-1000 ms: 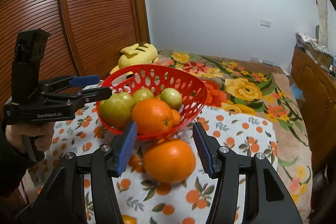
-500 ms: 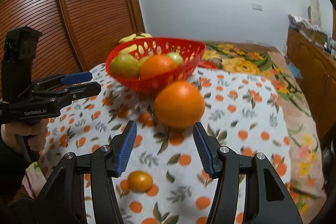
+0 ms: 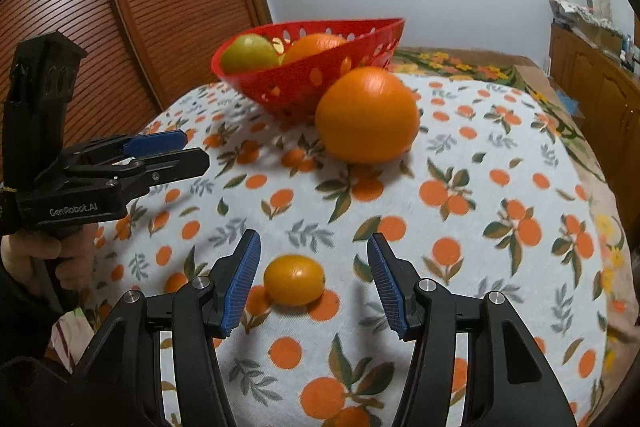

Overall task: Organize fruits
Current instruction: 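Grasp a small tangerine with the right tool while the left tool grasps a large orange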

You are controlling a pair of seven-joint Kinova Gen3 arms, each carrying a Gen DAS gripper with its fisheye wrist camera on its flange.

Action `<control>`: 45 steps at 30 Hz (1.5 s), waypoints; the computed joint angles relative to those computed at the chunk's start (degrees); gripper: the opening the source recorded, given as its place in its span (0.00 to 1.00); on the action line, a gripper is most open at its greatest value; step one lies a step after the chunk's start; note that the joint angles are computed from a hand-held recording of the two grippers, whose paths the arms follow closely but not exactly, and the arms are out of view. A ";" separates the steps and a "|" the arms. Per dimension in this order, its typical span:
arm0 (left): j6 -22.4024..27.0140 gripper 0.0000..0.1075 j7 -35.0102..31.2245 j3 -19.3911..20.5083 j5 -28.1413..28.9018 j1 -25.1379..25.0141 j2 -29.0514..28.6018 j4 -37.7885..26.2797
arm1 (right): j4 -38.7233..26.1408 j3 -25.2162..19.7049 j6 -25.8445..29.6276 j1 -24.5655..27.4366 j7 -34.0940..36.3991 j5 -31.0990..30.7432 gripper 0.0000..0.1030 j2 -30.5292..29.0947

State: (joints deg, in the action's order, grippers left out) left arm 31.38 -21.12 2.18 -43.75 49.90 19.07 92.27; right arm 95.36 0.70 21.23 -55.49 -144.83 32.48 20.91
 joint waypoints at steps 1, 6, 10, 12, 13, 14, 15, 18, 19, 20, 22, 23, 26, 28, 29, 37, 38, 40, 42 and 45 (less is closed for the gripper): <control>-0.08 0.62 0.30 -0.04 0.15 -0.02 0.08 0.25 | -0.06 -0.23 0.06 0.13 0.19 -0.15 0.55 0.15; -1.51 0.62 0.60 -0.08 1.32 -0.58 0.23 1.79 | -0.63 -1.66 1.05 0.92 2.47 -1.87 0.55 0.87; -1.87 0.62 0.46 -0.30 1.85 -0.40 0.50 2.19 | -0.63 -2.02 0.85 1.23 3.70 -3.16 0.54 1.31; -2.17 0.62 0.39 -0.44 2.06 -0.36 0.54 2.40 | -0.71 -2.13 0.96 1.29 4.38 -3.74 0.51 1.44; -2.12 0.62 0.42 -0.54 2.09 -0.21 0.53 2.43 | -0.87 -2.32 1.18 1.46 4.89 -4.12 0.51 1.51; -2.10 0.62 0.34 -0.56 2.18 -0.19 0.57 2.40 | -1.08 -2.53 1.38 1.66 5.43 -4.51 0.51 1.61; -2.10 0.62 0.25 -0.57 2.30 -0.18 0.61 2.39 | -1.28 -2.84 1.68 1.94 6.12 -4.98 0.48 1.67; -2.23 0.62 0.08 -0.69 2.48 -0.13 0.70 2.43 | -2.13 -3.17 2.70 2.25 7.39 -6.08 0.43 2.15; -2.24 0.62 0.13 -0.80 2.46 -0.04 0.67 2.44 | -2.29 -3.38 2.87 2.47 7.87 -6.50 0.42 2.25; -2.24 0.62 0.09 -0.82 2.50 -0.02 0.69 2.43 | -2.41 -3.63 3.00 2.74 8.47 -6.93 0.40 2.31; -2.26 0.62 0.08 -0.90 2.52 0.05 0.69 2.43 | -2.56 -3.56 3.12 2.68 8.91 -7.36 0.39 2.38; -2.28 0.62 0.09 -0.92 2.51 0.09 0.73 2.43 | -2.55 -3.91 2.97 3.04 9.54 -7.81 0.37 2.39; -2.40 0.62 -0.02 -0.94 2.57 0.08 0.73 2.40 | -2.39 -3.52 2.67 2.65 10.05 -8.05 0.35 2.36; -2.34 0.62 -0.14 -0.97 2.48 0.20 0.91 2.16 | -2.18 -3.66 2.25 2.88 10.57 -8.48 0.34 2.25; -2.27 0.62 -0.17 -1.04 2.34 0.36 1.05 1.94 | -2.00 -3.53 2.00 2.88 10.62 -8.63 0.34 2.14; -0.78 0.62 -3.77 -0.24 3.81 0.20 2.75 -2.12 | 0.13 -0.32 0.64 1.54 7.03 -6.28 0.34 0.24; -0.62 0.62 -4.51 -0.14 4.35 0.01 2.96 -2.67 | 0.48 0.26 0.56 1.34 6.19 -5.58 0.34 -0.10; -0.75 0.62 -5.81 -0.09 5.46 -0.31 3.59 -3.88 | 1.15 1.40 0.58 0.72 4.12 -3.72 0.34 -0.68; -0.77 0.62 -7.62 0.24 7.21 -0.92 4.47 -5.60 | 1.96 2.65 0.67 0.15 1.43 -1.38 0.34 -1.33; 0.30 0.62 -9.24 -0.43 8.50 -0.29 5.79 -8.33 | 3.04 3.24 1.07 0.16 -2.30 1.77 0.34 -2.13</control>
